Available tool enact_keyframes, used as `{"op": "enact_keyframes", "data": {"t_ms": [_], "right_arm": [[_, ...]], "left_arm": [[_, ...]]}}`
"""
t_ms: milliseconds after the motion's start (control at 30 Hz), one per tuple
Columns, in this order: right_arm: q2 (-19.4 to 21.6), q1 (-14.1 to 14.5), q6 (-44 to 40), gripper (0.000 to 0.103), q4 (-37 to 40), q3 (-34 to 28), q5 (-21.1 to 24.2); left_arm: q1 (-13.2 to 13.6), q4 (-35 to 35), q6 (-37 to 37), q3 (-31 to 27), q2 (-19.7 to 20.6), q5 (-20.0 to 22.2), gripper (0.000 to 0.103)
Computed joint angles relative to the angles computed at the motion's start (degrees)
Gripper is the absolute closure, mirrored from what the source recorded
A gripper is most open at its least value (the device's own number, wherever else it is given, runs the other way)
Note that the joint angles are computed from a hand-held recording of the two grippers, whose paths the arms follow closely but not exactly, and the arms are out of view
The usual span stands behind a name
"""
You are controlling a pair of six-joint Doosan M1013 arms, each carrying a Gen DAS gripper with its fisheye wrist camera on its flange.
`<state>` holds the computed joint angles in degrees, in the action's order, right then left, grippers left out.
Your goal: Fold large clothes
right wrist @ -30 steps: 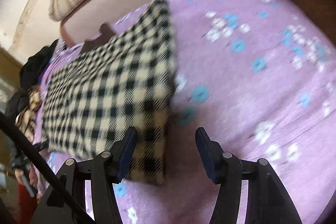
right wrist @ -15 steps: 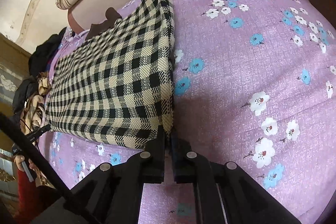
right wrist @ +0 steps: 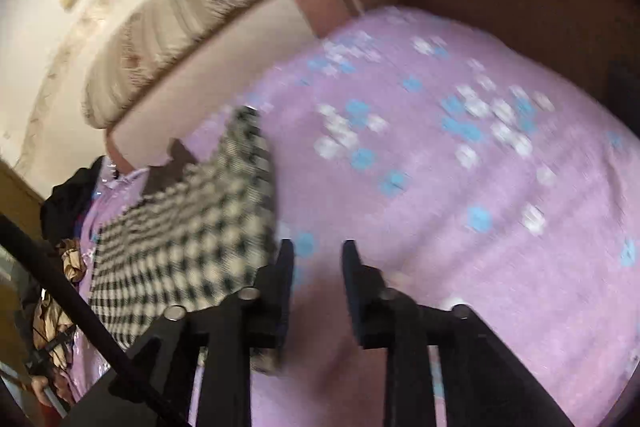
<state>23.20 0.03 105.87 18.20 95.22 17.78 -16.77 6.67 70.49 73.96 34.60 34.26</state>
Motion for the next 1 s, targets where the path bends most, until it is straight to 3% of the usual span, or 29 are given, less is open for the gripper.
{"op": "enact_keyframes", "data": {"t_ms": [67,133,200,300,467,533,700,833,933,1000], "right_arm": [[1.38,1.47,-5.48,0.072,2.78,-2.47,0.22],[3.41,3.01,-10.28,0.072,4.69,-5.97,2.18],[5.68,4.7,-16.91,0.072,8.78,-9.86,4.23],[8.81,6.45,-29.26,0.072,19.15,-14.18,7.6],[14.66,8.07,-42.66,0.072,32.75,-20.64,16.33],[16.5,8.25,-40.65,0.074,30.41,-22.49,18.3],[16.31,5.82,-30.43,0.081,25.95,-21.08,13.81],[14.32,3.14,-12.11,0.081,13.05,-18.1,8.26],[12.98,1.3,-7.43,0.081,10.49,-15.83,6.58],[12.0,0.91,-0.88,0.08,2.35,-14.79,5.98]], "left_arm": [[-0.53,-1.06,-0.12,-0.6,0.27,-2.35,0.061],[-1.42,-1.34,-0.62,-1.15,0.66,-4.74,0.059],[-2.07,-4.18,2.35,-3.45,2.03,-4.12,0.057],[-3.09,-5.52,3.01,-6.96,4.72,-2.39,0.056],[-4.71,0.66,-0.25,-11.69,9.2,4.06,0.056],[-5.09,3.17,-0.3,-11.77,9.74,4.22,0.054],[-4.73,2.64,0.36,-11.54,9.55,4.25,0.048],[-4.2,2.41,-0.42,-11.75,9.58,4.74,0.045],[-4.39,9.18,-5.76,-11.0,9.14,5.47,0.044],[-4.23,11.45,-7.48,-10.65,8.98,6.2,0.044]]}}
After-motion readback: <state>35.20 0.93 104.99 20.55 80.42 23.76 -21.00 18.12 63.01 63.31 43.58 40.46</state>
